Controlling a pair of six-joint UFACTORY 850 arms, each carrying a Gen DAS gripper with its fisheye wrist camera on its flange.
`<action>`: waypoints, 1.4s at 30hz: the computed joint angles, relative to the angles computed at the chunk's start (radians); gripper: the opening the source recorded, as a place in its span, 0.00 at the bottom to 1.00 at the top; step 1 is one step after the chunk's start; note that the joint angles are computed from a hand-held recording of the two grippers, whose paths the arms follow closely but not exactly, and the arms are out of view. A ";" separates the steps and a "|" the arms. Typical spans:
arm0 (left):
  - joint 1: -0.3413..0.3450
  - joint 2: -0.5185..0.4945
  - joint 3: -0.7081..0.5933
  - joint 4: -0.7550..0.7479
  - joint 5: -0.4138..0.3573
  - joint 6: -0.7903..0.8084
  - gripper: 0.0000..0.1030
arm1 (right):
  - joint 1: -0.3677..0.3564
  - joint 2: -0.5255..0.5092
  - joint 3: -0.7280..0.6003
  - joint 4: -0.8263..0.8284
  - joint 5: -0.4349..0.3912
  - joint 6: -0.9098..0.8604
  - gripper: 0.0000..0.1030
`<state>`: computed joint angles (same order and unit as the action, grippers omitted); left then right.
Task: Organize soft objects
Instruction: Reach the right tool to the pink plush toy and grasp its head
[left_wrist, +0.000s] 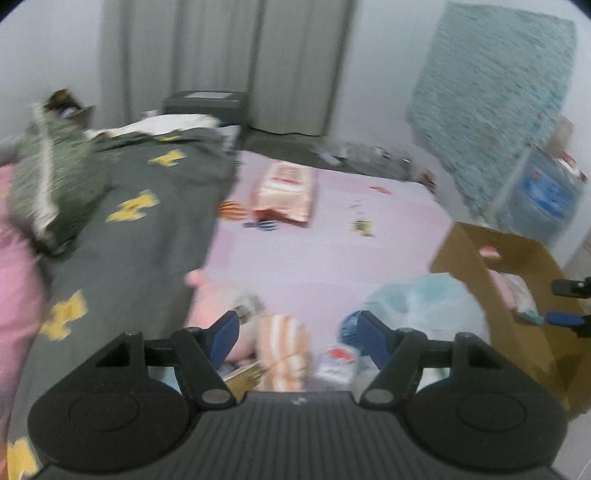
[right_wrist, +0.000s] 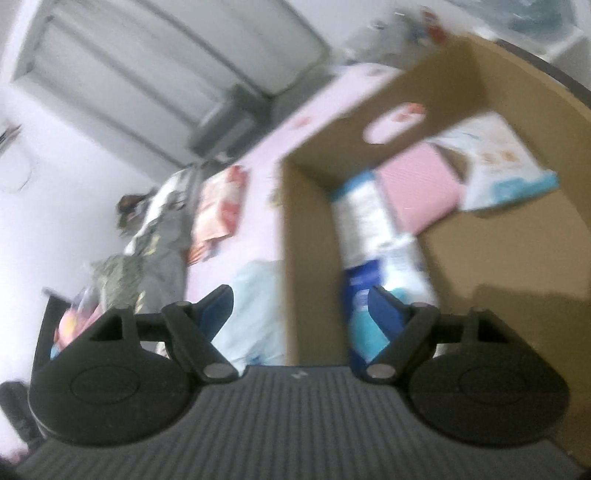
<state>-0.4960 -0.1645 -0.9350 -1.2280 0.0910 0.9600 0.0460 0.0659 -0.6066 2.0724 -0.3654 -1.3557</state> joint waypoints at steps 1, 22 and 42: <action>0.007 0.011 0.016 0.049 0.006 -0.063 0.70 | 0.016 -0.005 -0.006 0.019 -0.011 -0.021 0.78; 0.040 0.036 0.171 0.640 0.148 -0.736 0.67 | 0.274 -0.295 -0.369 -0.359 -0.149 0.318 0.78; 0.105 -0.126 0.017 0.916 0.101 -0.969 0.61 | 0.343 -0.685 -0.854 -0.801 -0.226 0.723 0.79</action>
<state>-0.3909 -0.2907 -0.9177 -0.3122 0.1920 -0.0093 0.3890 -0.6187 -1.4604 1.2717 -0.5918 -0.6330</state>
